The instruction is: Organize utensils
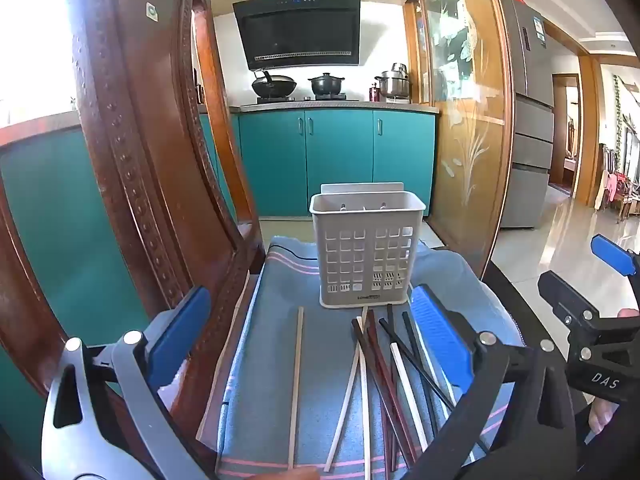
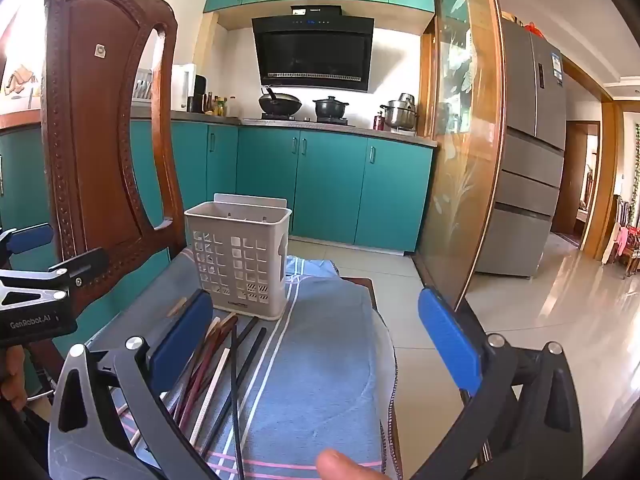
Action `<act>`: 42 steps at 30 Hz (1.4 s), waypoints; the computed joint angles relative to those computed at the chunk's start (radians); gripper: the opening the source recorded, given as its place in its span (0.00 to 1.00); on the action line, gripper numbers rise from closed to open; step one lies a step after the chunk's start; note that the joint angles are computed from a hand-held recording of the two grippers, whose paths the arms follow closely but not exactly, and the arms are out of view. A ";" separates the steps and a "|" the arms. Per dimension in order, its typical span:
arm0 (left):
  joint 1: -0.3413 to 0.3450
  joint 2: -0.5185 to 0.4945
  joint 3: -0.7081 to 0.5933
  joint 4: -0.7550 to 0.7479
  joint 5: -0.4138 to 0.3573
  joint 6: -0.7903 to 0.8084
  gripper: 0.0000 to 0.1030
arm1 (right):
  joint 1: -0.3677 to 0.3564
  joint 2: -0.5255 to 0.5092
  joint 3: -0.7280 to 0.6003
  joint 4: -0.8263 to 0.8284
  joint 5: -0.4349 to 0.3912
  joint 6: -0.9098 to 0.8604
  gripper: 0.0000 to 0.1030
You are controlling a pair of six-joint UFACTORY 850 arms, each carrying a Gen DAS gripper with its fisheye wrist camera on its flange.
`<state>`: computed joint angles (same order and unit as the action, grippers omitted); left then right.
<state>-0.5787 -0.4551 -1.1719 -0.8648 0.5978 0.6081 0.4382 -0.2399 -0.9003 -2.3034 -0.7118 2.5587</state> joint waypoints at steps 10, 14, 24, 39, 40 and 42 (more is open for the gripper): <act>-0.007 -0.019 -0.018 -0.013 0.011 0.018 0.97 | 0.001 -0.004 -0.003 0.008 -0.003 -0.013 0.98; -0.001 -0.029 -0.016 0.006 0.015 -0.001 0.97 | 0.004 -0.002 -0.001 0.012 -0.004 -0.014 0.98; -0.004 -0.031 -0.026 -0.012 0.008 0.022 0.97 | 0.004 -0.002 -0.001 0.011 -0.007 -0.014 0.98; -0.004 -0.032 -0.022 -0.009 0.010 0.022 0.97 | 0.002 0.000 0.002 0.002 -0.007 -0.010 0.98; -0.004 -0.033 -0.023 -0.008 0.010 0.020 0.97 | 0.002 0.001 0.002 0.002 -0.007 -0.010 0.98; -0.004 -0.032 -0.023 -0.011 0.010 0.024 0.97 | 0.002 0.001 0.003 0.001 -0.007 -0.009 0.97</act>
